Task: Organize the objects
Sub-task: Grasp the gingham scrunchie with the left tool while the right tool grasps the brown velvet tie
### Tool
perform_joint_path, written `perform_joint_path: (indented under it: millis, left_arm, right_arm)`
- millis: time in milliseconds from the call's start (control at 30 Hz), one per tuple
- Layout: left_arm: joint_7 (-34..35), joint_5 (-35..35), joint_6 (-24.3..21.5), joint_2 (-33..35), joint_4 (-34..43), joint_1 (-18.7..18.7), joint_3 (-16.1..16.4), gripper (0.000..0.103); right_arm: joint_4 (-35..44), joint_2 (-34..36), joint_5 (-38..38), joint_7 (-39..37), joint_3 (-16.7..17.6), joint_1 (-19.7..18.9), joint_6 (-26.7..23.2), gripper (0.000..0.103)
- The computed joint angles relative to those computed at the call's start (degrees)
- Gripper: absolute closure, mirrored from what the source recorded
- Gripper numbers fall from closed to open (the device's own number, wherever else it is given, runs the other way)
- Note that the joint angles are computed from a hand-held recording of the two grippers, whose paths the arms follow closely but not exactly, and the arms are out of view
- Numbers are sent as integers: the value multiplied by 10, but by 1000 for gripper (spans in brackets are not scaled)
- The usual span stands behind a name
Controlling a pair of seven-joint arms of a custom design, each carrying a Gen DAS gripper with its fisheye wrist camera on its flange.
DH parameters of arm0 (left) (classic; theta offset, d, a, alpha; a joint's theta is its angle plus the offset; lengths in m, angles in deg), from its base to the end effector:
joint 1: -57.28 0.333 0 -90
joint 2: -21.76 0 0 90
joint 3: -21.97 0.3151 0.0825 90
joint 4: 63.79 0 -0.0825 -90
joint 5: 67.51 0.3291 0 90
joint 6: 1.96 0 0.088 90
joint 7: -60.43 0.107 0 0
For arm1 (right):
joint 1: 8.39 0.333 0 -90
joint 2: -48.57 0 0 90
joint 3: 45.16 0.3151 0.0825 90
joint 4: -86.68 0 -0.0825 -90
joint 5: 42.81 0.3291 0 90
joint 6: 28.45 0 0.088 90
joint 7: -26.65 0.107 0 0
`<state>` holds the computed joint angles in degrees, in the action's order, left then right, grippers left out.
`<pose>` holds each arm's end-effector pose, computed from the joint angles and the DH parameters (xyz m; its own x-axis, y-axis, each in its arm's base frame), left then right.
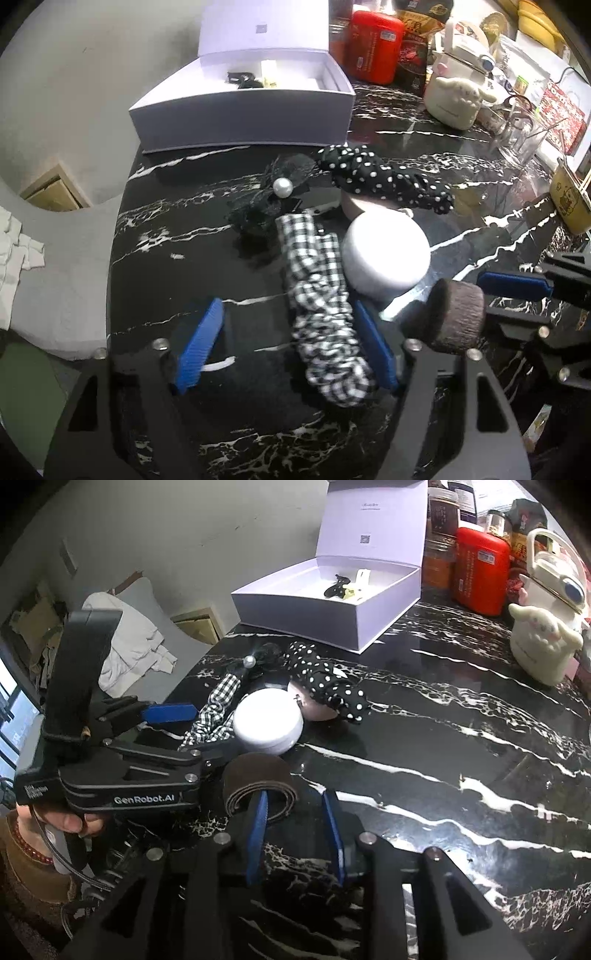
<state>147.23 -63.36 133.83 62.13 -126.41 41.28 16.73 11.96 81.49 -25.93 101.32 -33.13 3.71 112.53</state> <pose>0.6967 -0.2431 0.4850 -0.3129 -0.9496 0.0189 -0.8004 0.2529 -0.5435 0.6642 0.2511 0.4966 0.4886 -0.8391 -0.2391 -0.7644 -0.2796 -0.5809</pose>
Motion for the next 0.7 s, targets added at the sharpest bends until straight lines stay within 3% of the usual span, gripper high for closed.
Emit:
perform_joint_path:
  millis: [200,333,700]
  left_arm:
    - [40,-16,-11,-4,1,6,-17,75]
    - [61,-32,-15,-6,0,10,-24,76]
    - [81,-80,-6,-41,-57,30,-35,76]
  right_arm:
    - [-5,-7,38,-31,21,-17,10,67]
    - [-3,-7,48,-43,21,-13,9,53]
    - [24,23,25,-30,11,4,-10,48]
